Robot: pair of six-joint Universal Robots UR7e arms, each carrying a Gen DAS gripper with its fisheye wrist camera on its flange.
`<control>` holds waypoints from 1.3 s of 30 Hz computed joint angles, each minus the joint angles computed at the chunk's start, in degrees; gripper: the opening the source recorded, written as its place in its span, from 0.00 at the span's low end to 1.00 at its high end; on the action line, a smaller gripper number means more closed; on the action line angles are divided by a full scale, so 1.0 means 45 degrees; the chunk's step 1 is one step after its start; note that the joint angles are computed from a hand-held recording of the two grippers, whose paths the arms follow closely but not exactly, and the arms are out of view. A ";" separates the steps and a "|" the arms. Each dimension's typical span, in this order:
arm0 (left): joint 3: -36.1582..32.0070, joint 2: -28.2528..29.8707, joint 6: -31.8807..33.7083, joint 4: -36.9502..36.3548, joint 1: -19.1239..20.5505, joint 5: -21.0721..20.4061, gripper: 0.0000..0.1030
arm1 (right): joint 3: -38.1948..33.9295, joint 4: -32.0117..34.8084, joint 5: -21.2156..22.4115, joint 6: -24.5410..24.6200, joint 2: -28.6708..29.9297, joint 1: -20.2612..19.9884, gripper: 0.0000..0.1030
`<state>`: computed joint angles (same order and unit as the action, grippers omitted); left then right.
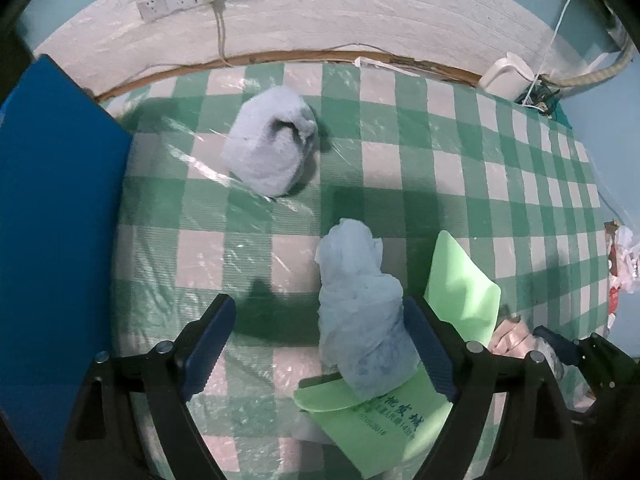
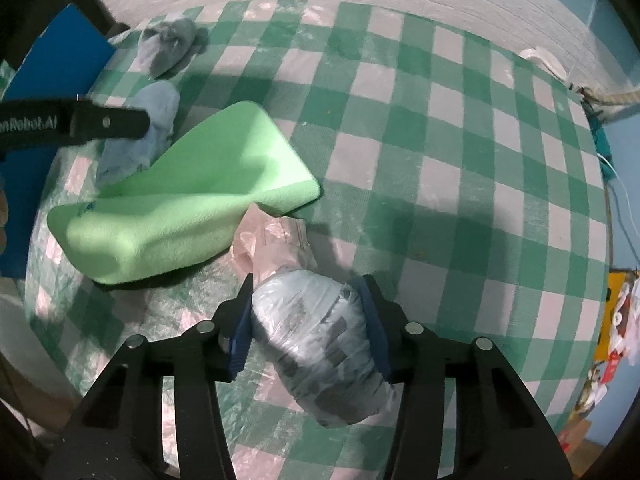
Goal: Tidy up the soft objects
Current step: 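Grasp the pale blue cloth bundle with the left gripper while the right holds the silver bundle, then carry the pale blue bundle into the box with the left tool while the right carries the silver bundle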
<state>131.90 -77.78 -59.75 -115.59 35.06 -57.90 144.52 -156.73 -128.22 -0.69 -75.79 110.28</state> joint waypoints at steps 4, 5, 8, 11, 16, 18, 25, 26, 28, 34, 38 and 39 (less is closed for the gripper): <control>0.0219 0.0036 0.0141 -0.0766 0.0183 -0.0376 0.76 | -0.0061 -0.0118 0.0036 0.0278 -0.0196 0.0043 0.47; 0.0263 0.0083 0.0203 -0.0900 0.0153 -0.0400 0.72 | -0.0057 -0.0126 0.0090 0.0282 -0.0317 0.0065 0.47; 0.0175 0.0348 0.0480 -0.0835 0.0118 -0.0519 0.46 | -0.0031 -0.0211 0.0177 0.0297 -0.0584 0.0140 0.47; 0.0267 0.0373 0.0556 -0.0860 -0.0121 -0.0348 0.44 | -0.0043 -0.0127 0.0307 0.0411 -0.0895 0.0262 0.47; 0.0371 0.0027 0.0311 -0.0510 -0.0500 -0.0073 0.42 | -0.0164 0.0013 0.0378 0.0694 -0.1059 0.0573 0.47; 0.0411 -0.0229 0.0108 -0.0142 -0.0685 0.0108 0.42 | -0.0280 0.0143 0.0445 0.0863 -0.1087 0.0714 0.47; 0.0465 -0.1348 -0.0633 0.1505 -0.1295 0.0537 0.41 | -0.0479 0.0201 0.0524 0.1108 -0.1061 0.1137 0.47; 0.0437 -0.1417 -0.0714 0.1660 -0.1350 0.0580 0.41 | -0.0522 0.0232 0.0532 0.1146 -0.1067 0.1233 0.47; 0.0449 -0.1733 -0.0922 0.2008 -0.1535 0.0595 0.41 | -0.0625 0.0306 0.0557 0.1220 -0.1062 0.1406 0.47; 0.0376 -0.2384 -0.1449 0.3115 -0.2093 0.0761 0.41 | -0.0962 0.0426 0.0687 0.1420 -0.1001 0.2046 0.47; 0.0339 -0.2944 -0.1909 0.3891 -0.2497 0.0765 0.41 | -0.1168 0.0515 0.0758 0.1580 -0.0892 0.2365 0.47; 0.0315 -0.3046 -0.1992 0.4041 -0.2566 0.0775 0.41 | -0.1231 0.0547 0.0768 0.1626 -0.0845 0.2454 0.47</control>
<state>133.32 -91.49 -68.71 -97.41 23.51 -54.41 138.98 -154.27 -124.76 6.63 -79.59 121.32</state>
